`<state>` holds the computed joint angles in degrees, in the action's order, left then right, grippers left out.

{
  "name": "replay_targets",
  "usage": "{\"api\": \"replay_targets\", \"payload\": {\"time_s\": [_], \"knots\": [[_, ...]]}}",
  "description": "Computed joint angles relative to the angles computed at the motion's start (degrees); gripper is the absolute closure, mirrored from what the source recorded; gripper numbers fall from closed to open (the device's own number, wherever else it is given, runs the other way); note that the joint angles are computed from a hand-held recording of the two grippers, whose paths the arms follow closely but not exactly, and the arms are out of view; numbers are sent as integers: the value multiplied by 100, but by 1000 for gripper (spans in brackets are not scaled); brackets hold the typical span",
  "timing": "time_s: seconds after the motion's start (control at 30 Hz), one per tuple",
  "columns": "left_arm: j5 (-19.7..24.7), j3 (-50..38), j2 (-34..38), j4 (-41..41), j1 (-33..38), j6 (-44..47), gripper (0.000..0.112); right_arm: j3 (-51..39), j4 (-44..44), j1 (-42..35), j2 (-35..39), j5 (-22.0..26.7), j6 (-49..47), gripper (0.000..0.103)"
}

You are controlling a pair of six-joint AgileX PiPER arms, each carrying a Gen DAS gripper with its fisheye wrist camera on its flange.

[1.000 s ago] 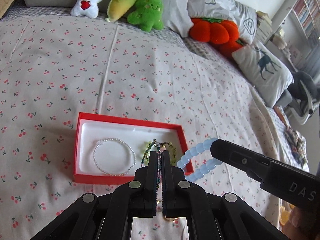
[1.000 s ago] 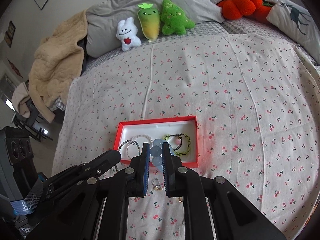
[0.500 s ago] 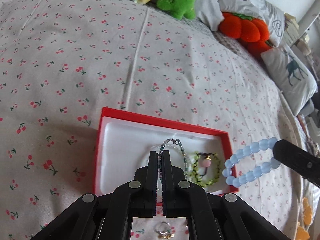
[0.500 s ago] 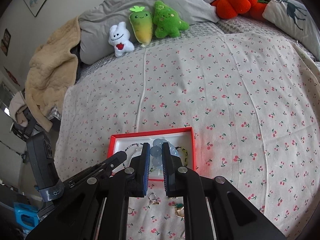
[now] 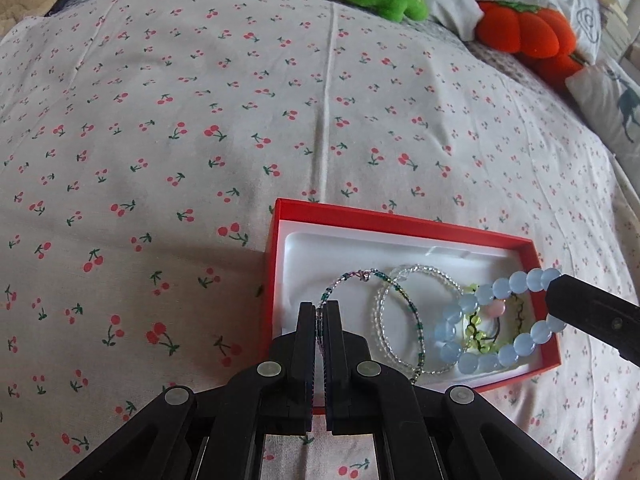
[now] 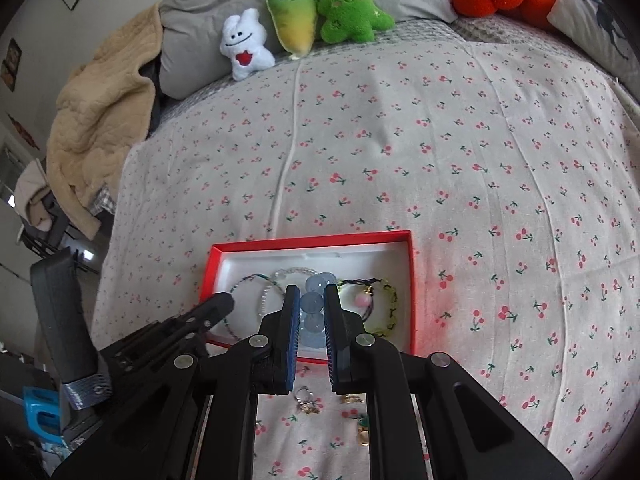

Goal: Organize jewelry
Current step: 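Lower both bracelets into the red box and open both tools, then withdraw both tools from the box toward the rings and black hair clip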

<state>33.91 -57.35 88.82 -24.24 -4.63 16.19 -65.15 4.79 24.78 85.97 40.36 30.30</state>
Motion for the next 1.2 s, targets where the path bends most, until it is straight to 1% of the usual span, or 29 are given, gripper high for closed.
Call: {"api": "replay_targets", "payload": {"time_s": [0.2, 0.27, 0.33, 0.4, 0.47, 0.53, 0.67, 0.83, 0.9, 0.93, 1.0, 1.03, 1.07, 1.2], "knots": [[-115, 33, -40, 276, -122, -118, 111, 157, -29, -203, 16, -2, -154, 91], [-57, 15, -71, 249, -120, -68, 111, 173, -81, -234, 11, 38, -124, 89], [144, -29, -135, 42, -59, 129, 106, 181, -142, -281, -38, 103, -40, 89], [186, 28, -301, -87, -36, 304, 83, 205, -36, -361, -130, 144, -170, 87], [159, 106, -472, -2, -65, 315, 76, 252, 38, -407, -254, 172, -252, 80], [227, 141, -578, 44, -51, 353, 75, 296, 53, -418, -389, 222, -306, 77], [267, 285, -757, 186, 18, 362, 65, 359, -34, -376, -637, 354, -280, 73], [350, 490, -967, 253, 213, 470, 59, 443, -252, -240, -871, 492, -131, 72], [379, 585, -1082, 268, 309, 544, 54, 487, -289, -182, -926, 530, -86, 70], [396, 628, -1135, 271, 359, 587, 53, 505, -327, -142, -942, 543, -44, 68], [442, 720, -1249, 270, 464, 684, 47, 550, -430, -44, -973, 567, 57, 58], [467, 760, -1298, 272, 503, 727, 45, 568, -484, 10, -983, 584, 110, 52], [498, 798, -1347, 270, 548, 786, 43, 594, -526, 65, -1002, 604, 156, 50], [595, 930, -1494, 319, 730, 989, 37, 705, -657, 287, -1091, 707, 278, 47]]}}
